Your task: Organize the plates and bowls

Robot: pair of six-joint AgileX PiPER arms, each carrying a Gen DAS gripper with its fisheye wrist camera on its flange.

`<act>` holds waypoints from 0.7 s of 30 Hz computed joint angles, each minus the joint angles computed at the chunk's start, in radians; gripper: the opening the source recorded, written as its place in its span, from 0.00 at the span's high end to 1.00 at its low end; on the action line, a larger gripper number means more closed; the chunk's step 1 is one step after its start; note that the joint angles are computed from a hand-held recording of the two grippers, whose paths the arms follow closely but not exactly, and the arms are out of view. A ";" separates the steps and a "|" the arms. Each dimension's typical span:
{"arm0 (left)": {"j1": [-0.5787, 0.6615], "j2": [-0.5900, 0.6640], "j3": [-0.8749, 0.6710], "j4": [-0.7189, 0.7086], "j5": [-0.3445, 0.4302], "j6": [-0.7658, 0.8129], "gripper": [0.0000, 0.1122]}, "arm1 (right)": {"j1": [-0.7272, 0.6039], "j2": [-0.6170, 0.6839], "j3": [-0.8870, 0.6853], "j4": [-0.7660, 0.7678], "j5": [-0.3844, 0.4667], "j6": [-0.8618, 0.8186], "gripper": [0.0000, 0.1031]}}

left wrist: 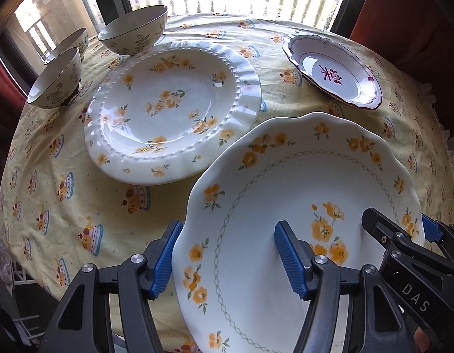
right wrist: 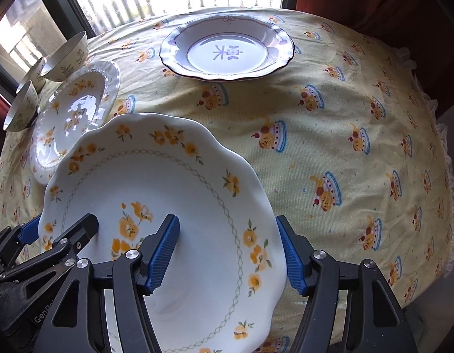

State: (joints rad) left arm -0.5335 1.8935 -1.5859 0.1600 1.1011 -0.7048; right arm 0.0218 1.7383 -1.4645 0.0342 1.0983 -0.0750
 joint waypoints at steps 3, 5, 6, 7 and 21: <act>0.024 -0.049 0.045 -0.005 -0.018 0.028 0.42 | 0.035 -0.025 0.003 -0.019 -0.003 0.051 0.33; 0.055 -0.084 0.086 -0.021 -0.040 0.066 0.42 | 0.069 -0.040 -0.001 -0.035 0.001 0.094 0.33; 0.073 -0.098 0.099 -0.030 -0.047 0.087 0.42 | 0.089 -0.042 -0.005 -0.047 0.004 0.121 0.33; 0.093 -0.113 0.113 -0.040 -0.055 0.111 0.42 | 0.110 -0.045 -0.011 -0.058 0.009 0.153 0.33; 0.458 -0.247 0.254 -0.188 -0.108 0.551 0.42 | 0.479 0.054 -0.202 -0.209 0.120 0.579 0.33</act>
